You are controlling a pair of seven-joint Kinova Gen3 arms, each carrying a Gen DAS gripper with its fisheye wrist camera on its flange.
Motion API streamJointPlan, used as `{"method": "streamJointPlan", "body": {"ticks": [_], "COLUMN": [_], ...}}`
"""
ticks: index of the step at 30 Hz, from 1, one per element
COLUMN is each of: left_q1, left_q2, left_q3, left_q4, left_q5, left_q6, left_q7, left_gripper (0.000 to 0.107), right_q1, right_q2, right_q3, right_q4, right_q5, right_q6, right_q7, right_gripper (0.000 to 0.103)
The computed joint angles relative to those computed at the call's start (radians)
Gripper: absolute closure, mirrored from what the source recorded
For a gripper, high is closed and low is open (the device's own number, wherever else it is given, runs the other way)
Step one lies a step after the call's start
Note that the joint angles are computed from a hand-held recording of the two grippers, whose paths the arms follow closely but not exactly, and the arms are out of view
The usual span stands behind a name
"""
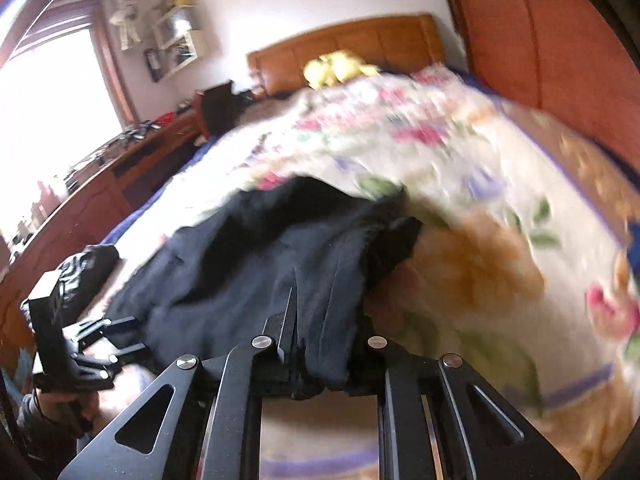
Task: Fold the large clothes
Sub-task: 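Lift the folded coat with the right gripper, set it down, open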
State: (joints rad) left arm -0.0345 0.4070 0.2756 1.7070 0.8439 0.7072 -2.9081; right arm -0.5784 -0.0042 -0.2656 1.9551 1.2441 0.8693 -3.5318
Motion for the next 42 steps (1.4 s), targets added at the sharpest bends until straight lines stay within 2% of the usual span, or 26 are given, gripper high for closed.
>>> {"method": "streamJointPlan", "body": {"ticks": [2,5,9,11,14,15,18,22,24,27,31,33,36,38,42], "left_q1": [-0.049,-0.107,-0.147,-0.172,-0.193,-0.201,-0.229,-0.255,-0.26,-0.276,-0.294,-0.301,-0.302,-0.3,-0.297], "left_q2": [-0.021,-0.051,-0.076,-0.088,-0.098,-0.1,-0.105,-0.109,-0.104,-0.089,-0.077,-0.07,-0.064,-0.063,-0.07], "left_q3": [0.01,-0.011,-0.069,-0.1,-0.137,-0.148,-0.175,-0.194,-0.198,-0.202,-0.202,-0.2,-0.196,-0.191,-0.178], "left_q4": [0.021,0.045,0.048,0.052,0.055,0.056,0.06,0.073,0.072,0.056,0.051,0.045,0.04,0.036,0.039], "left_q5": [0.044,0.109,0.155,0.175,0.19,0.191,0.196,0.202,0.202,0.193,0.185,0.18,0.171,0.166,0.171], "left_q6": [0.025,0.082,0.145,0.168,0.179,0.183,0.187,0.175,0.172,0.181,0.184,0.185,0.175,0.172,0.17], "left_q7": [-0.058,-0.139,-0.195,-0.225,-0.245,-0.248,-0.258,-0.277,-0.273,-0.262,-0.256,-0.253,-0.239,-0.229,-0.234], "left_gripper": [0.037,0.036,0.036,0.036,0.036,0.036,0.036,0.036,0.036,0.036,0.036,0.036,0.036,0.036,0.036], "right_q1": [-0.02,-0.057,0.024,0.022,-0.045,-0.042,0.016,-0.001,0.015,0.017,0.027,0.002,0.032,-0.003,-0.061], "right_q2": [0.03,0.087,0.197,0.253,0.323,0.344,0.429,0.533,0.564,0.597,0.623,0.64,0.644,0.639,0.555], "right_q3": [-0.013,-0.019,-0.178,-0.196,-0.118,-0.109,-0.154,-0.104,-0.083,-0.061,-0.056,-0.008,-0.02,0.026,0.127], "right_q4": [-0.075,-0.19,-0.361,-0.449,-0.574,-0.607,-0.732,-0.878,-0.916,-0.991,-1.058,-1.102,-1.125,-1.152,-1.066], "right_q5": [0.001,0.007,0.058,0.069,0.029,0.008,-0.085,-0.24,-0.321,-0.443,-0.594,-0.665,-0.762,-0.761,-0.726], "right_q6": [0.045,0.085,0.129,0.12,0.067,0.039,-0.015,-0.047,-0.09,-0.104,-0.066,-0.024,-0.033,0.003,-0.039], "right_q7": [0.081,0.203,0.366,0.447,0.569,0.61,0.732,0.888,0.953,1.069,1.221,1.279,1.349,1.356,1.325], "right_gripper": [0.088,0.09,0.091,0.091,0.091,0.091,0.091,0.091,0.091,0.091,0.091,0.087,0.081,0.063,0.061]}}
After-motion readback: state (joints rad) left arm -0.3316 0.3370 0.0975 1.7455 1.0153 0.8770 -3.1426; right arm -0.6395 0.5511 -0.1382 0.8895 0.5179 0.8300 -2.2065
